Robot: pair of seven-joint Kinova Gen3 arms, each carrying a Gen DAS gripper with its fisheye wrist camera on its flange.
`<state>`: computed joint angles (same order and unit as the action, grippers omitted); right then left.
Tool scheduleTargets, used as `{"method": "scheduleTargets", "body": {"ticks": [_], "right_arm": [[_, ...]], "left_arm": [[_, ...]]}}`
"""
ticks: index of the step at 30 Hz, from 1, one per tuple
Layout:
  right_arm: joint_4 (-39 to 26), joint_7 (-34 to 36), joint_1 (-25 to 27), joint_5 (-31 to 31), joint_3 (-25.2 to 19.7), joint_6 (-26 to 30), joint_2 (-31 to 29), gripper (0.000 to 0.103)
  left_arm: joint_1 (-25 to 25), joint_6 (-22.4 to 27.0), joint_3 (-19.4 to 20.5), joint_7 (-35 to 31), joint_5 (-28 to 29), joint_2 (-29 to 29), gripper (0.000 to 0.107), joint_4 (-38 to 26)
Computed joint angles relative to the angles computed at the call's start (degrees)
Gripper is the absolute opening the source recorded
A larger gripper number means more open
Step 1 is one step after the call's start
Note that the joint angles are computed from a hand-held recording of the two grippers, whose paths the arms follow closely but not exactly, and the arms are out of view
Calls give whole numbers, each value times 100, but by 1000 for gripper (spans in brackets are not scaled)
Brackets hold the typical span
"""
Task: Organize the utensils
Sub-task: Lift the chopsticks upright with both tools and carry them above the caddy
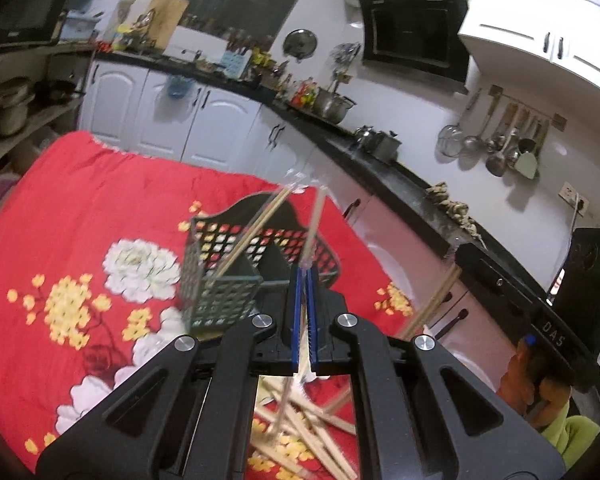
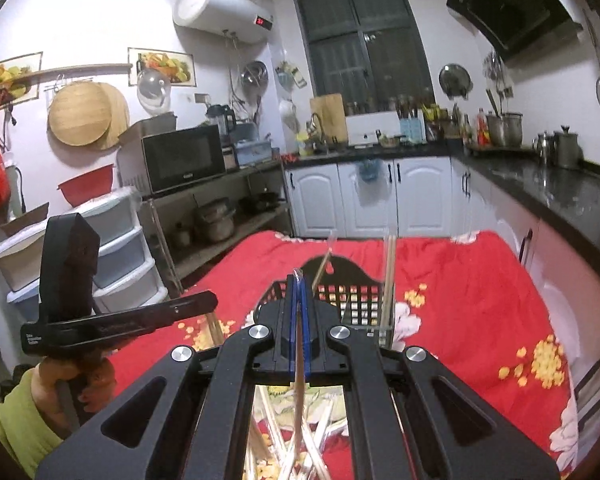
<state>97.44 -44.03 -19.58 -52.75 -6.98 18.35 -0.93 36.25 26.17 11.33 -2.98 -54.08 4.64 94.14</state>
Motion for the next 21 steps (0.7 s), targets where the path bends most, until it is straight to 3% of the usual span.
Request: {"method": "scheduleTargets", "body": {"ticks": [12,21], "right_arm": [[-26,563,105,-711,130,-29,-9,2],[-54,455,50,-628,115,-221,-61,2]], "left_arm": [[145,104,-89,-890,361,225,1,-619],[346,182,-236,-1315,465,382,1,-1079]]}}
